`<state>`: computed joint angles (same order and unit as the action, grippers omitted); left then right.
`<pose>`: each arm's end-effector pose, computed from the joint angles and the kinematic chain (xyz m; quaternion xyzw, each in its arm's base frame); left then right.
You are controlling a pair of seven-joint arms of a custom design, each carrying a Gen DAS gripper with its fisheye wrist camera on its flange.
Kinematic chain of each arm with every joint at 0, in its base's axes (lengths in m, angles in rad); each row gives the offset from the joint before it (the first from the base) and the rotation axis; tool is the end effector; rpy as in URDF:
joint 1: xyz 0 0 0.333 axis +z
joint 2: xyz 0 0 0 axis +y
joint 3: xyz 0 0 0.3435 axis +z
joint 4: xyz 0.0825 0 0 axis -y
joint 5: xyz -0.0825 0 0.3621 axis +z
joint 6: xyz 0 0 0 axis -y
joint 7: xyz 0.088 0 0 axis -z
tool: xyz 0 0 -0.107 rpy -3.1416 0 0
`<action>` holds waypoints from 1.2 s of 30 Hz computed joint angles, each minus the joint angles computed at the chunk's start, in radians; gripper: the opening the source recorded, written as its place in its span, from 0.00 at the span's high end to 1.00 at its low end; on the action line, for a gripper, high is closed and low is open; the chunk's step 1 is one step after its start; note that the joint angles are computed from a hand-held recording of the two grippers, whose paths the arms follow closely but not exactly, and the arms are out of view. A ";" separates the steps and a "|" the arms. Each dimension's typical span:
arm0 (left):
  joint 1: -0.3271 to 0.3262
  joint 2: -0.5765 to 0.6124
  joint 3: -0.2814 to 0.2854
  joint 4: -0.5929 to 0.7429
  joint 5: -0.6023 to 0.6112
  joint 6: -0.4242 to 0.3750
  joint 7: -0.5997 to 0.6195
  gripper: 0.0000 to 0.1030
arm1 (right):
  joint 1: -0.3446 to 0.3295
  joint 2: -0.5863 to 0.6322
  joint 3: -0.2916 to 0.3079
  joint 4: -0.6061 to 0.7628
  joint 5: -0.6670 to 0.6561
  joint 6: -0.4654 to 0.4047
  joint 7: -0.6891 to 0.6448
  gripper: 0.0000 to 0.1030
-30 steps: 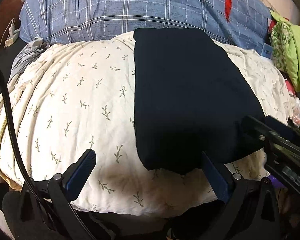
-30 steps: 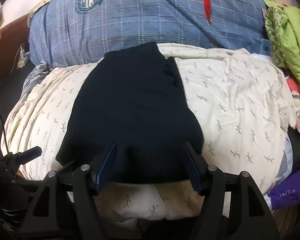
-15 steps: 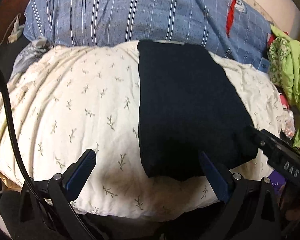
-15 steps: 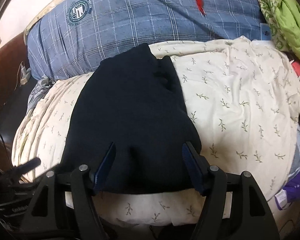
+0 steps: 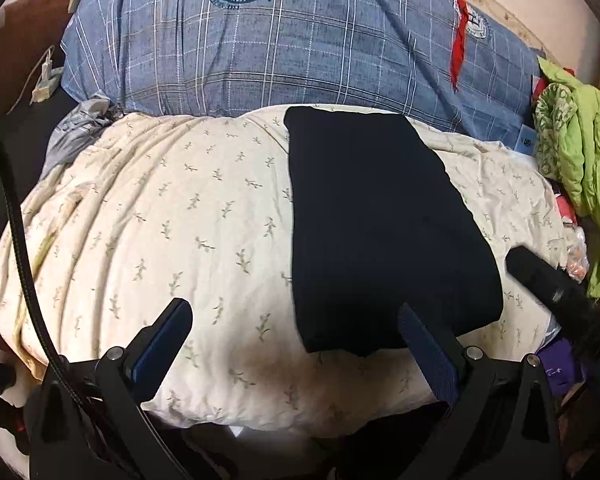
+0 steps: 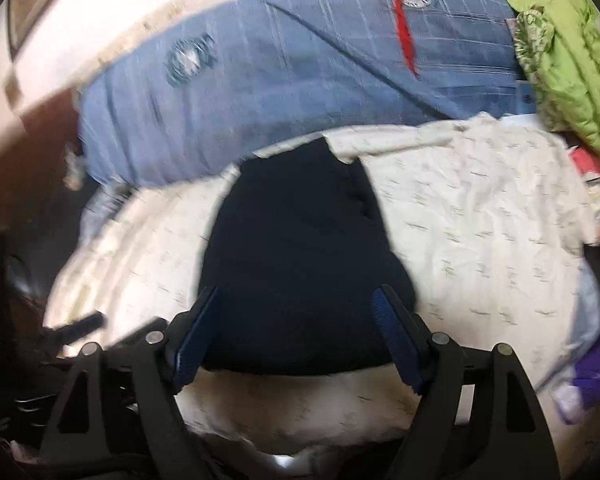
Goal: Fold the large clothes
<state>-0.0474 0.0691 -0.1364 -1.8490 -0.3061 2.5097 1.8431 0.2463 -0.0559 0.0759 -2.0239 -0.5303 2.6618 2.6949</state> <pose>0.5977 -0.1061 0.5846 -0.5785 0.7526 -0.2877 0.1271 0.5297 0.1932 0.5868 -0.5054 0.7742 -0.2147 0.3149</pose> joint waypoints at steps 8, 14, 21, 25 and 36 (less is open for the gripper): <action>0.026 -0.030 0.015 -0.010 -0.063 -0.004 0.021 0.00 | -0.104 -0.044 0.058 -0.074 -0.223 0.270 0.382 0.23; 0.019 -0.058 0.012 -0.006 0.001 -0.030 0.005 0.00 | -0.006 -0.044 0.053 0.022 -0.070 -0.075 0.225 0.22; 0.023 -0.095 0.021 0.015 0.043 -0.108 -0.029 0.00 | 0.080 0.002 0.072 0.229 0.004 -0.531 0.056 0.22; 0.032 -0.123 0.031 0.016 -0.021 -0.142 0.015 0.00 | 0.115 0.016 0.074 0.288 -0.013 -0.608 0.022 0.22; 0.051 -0.140 0.037 0.015 0.013 -0.169 -0.016 0.00 | 0.151 0.038 0.071 0.337 -0.030 -0.633 0.017 0.22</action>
<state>0.0032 -0.0710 -0.0999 -1.8341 -0.2931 2.3403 1.8267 0.3970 -0.0174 0.1468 -1.6873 -0.5607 2.0287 2.7121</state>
